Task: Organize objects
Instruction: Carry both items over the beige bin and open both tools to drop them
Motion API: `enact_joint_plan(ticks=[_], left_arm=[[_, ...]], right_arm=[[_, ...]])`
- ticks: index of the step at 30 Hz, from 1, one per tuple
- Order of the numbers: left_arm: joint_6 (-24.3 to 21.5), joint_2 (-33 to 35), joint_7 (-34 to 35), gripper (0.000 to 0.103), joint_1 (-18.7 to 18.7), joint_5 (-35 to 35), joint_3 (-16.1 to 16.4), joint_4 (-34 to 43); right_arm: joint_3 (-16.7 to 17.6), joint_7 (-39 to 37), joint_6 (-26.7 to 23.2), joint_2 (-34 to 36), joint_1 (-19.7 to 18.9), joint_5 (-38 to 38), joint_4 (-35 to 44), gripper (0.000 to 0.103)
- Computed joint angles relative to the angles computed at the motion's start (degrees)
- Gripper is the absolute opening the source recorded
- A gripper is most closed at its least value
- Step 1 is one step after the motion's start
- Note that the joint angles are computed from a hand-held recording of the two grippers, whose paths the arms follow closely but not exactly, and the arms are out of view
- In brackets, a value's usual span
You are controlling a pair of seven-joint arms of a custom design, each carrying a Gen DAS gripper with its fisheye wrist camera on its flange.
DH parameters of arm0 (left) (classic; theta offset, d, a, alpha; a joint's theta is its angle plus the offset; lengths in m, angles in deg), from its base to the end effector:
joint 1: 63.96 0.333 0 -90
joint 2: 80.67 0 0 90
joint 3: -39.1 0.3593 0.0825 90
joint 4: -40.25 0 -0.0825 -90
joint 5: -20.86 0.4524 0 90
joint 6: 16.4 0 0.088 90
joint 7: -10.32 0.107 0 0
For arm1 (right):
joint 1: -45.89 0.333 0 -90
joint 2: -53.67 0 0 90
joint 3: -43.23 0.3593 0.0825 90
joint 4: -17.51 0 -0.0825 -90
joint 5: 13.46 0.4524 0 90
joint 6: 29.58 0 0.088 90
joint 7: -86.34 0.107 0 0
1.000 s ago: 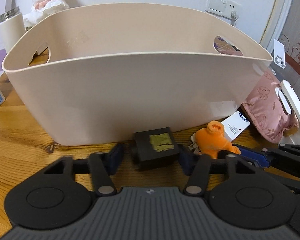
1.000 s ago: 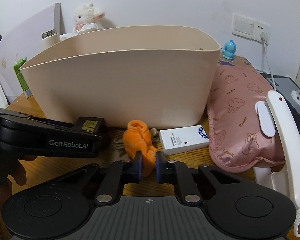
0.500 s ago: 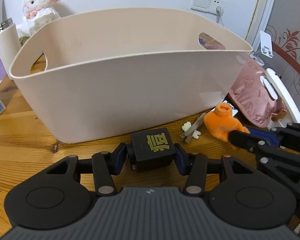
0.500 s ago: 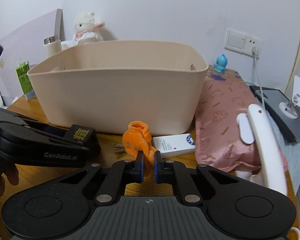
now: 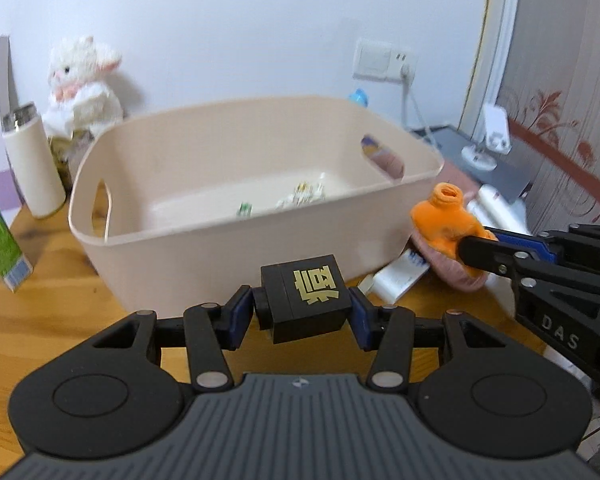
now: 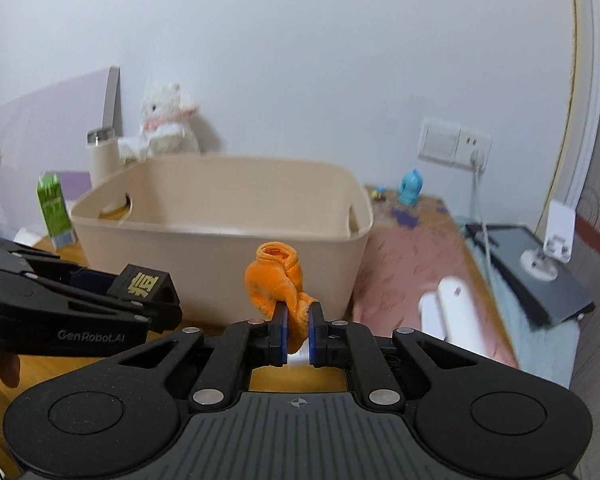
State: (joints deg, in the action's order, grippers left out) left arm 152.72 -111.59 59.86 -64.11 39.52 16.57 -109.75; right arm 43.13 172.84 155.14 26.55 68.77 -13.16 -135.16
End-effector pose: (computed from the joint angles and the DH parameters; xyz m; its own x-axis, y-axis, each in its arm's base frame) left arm 0.4185 -0.2105 0.5079 -0.0489 -0.9971 0.0587 -0.6374 -0.0141 -0.7704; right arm 0.4268 0.1786 0.5152 0.4128 -0.9096 0.0474 -0.4504 -0.2491 -0.8574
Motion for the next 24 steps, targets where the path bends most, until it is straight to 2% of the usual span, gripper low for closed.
enact_joint_plan(ticks=[4,9,12,19,23,24], left_arm=[[0.9,-0.7,1.4,0.053,-0.4,-0.1,1.0,0.6],[2.0,0.3,1.1,0.053,2.4,0.8,-0.7,2.9],[3.0,1.2,0.8,0.052,4.2,1.7,-1.5,4.4],[3.7,5.3,-2.5,0.052,11.3,6.1,-5.8,9.4],[1.7,9.6,-5.5,0.052,13.1,9.4,-6.3,12.8],[0.9,10.7,-5.9,0.052,13.0,10.3,-6.1,13.6]], right_arm=[[1.9,0.5,1.8,0.6,-1.9,-0.3,1.3,0.009],[3.4,1.6,3.6,2.3,-3.5,-0.6,3.6,0.009],[4.7,2.2,5.0,3.8,-4.8,-0.8,5.3,0.009],[8.1,3.5,6.5,9.2,-8.3,-0.5,10.2,0.009],[12.9,3.7,5.8,12.4,-13.2,0.5,13.2,0.009],[15.7,3.5,5.5,13.2,-15.9,0.8,14.0,0.009]])
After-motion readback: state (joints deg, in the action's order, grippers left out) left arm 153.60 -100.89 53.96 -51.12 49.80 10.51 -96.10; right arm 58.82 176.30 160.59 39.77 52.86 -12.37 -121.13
